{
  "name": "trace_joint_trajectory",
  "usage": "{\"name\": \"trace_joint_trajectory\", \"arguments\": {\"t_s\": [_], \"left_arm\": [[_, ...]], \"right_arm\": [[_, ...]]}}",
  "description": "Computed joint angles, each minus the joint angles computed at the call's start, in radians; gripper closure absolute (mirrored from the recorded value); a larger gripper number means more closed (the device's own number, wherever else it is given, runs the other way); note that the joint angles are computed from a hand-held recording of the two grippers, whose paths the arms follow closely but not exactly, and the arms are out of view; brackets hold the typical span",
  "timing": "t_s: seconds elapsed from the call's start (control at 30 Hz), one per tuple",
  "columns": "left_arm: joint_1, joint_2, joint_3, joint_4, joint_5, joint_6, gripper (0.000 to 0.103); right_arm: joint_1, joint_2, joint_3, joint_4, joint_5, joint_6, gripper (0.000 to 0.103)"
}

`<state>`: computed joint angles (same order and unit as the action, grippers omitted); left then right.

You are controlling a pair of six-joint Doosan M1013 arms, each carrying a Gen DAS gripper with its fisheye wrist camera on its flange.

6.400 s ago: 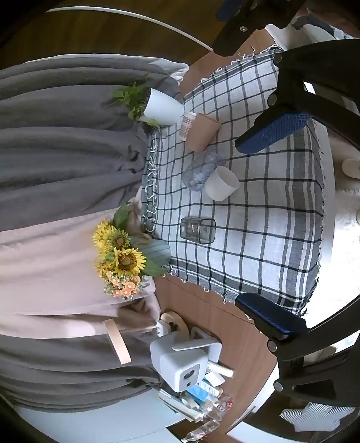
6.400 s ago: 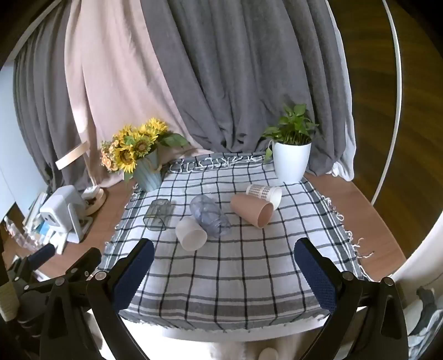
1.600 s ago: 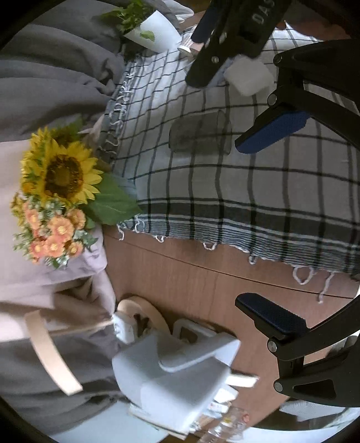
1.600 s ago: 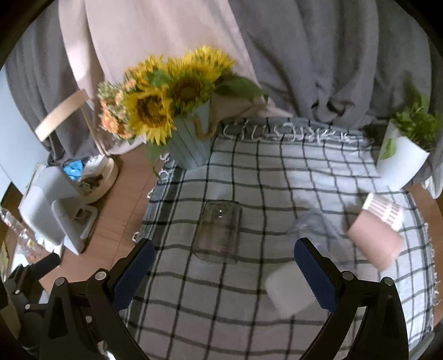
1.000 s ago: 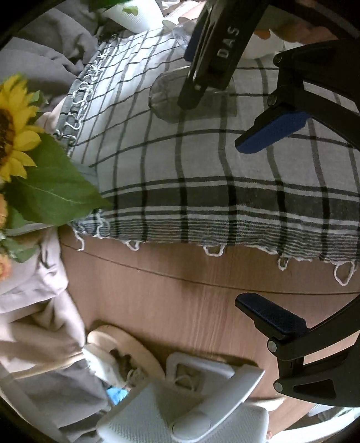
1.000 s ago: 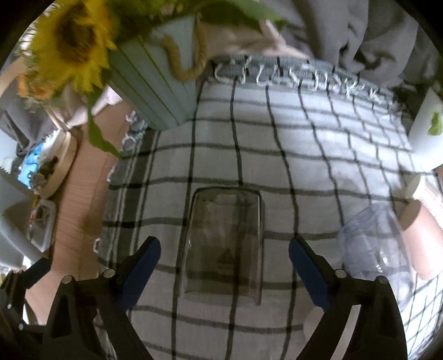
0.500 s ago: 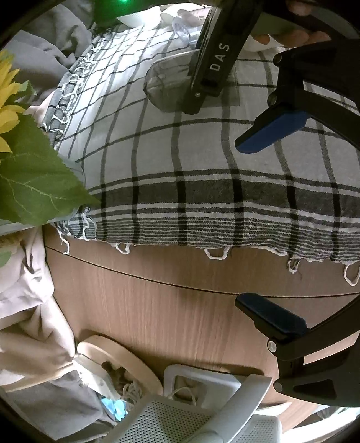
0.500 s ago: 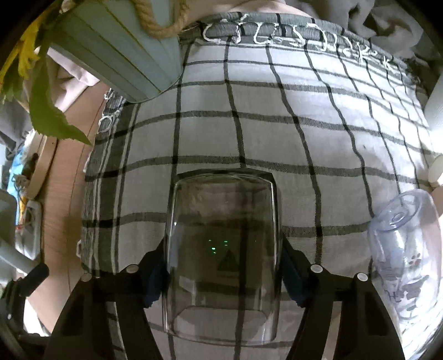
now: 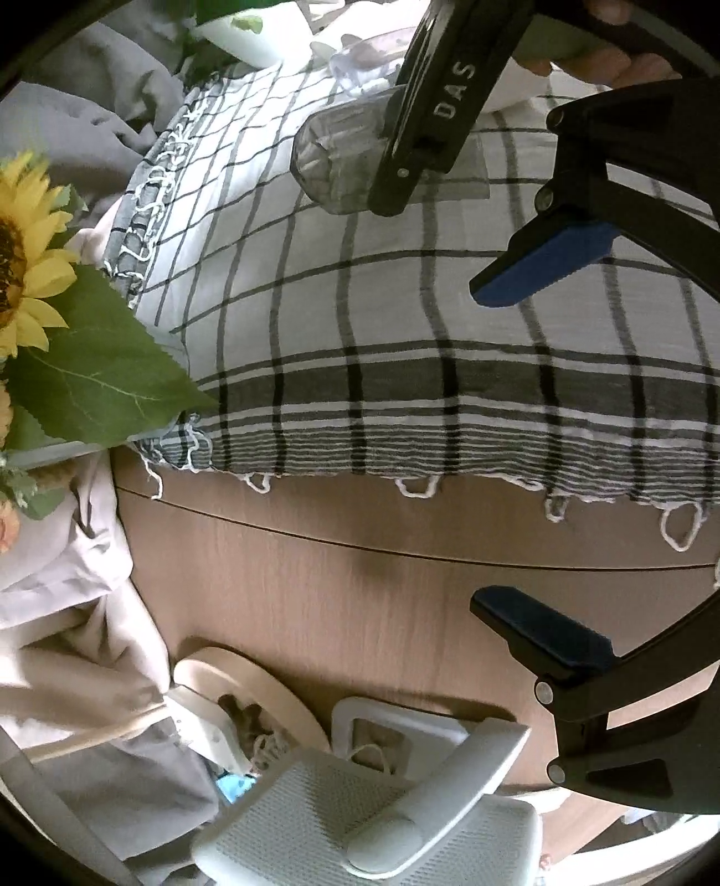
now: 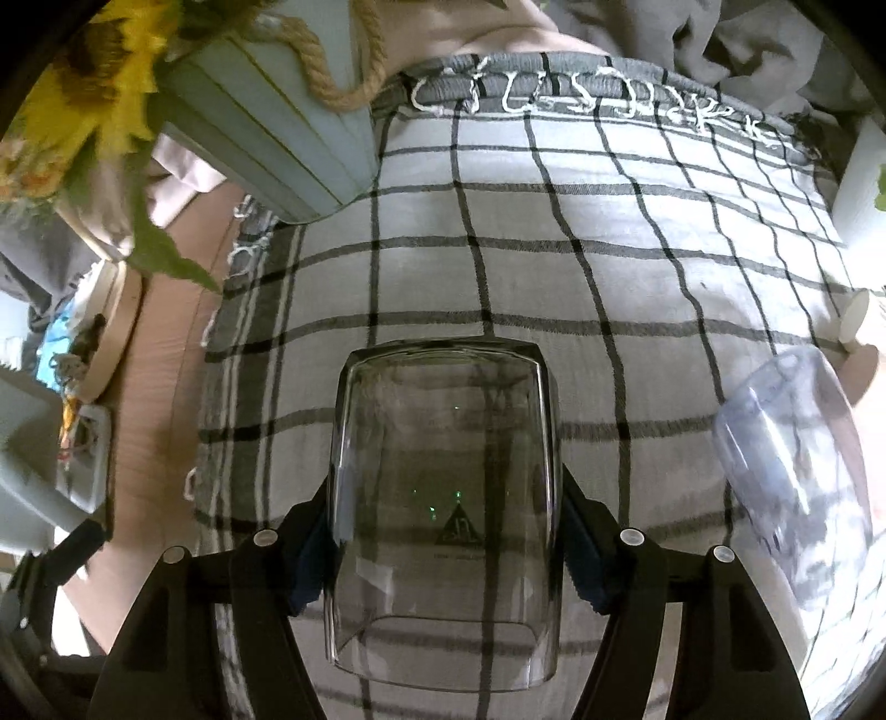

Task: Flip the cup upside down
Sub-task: 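Close the right tool on the glass jar and lift it, rotating, then lower the glass jar onto the cloth and open the right tool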

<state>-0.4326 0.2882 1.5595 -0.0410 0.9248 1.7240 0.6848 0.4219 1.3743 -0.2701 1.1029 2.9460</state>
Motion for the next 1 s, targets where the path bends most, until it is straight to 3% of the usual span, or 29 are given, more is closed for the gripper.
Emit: {"name": "trace_joint_trajectory", "arguments": {"t_s": [0.63, 1.0], "left_arm": [[0.021, -0.076, 0.117, 0.003, 0.017, 0.041, 0.000], [0.016, -0.102, 0.160, 0.071, 0.005, -0.006, 0.000]], "right_arm": [[0.106, -0.023, 0.030, 0.041, 0.020, 0.100, 0.034], [0.132, -0.013, 0.057, 0.081, -0.001, 0.116, 0.034]]}}
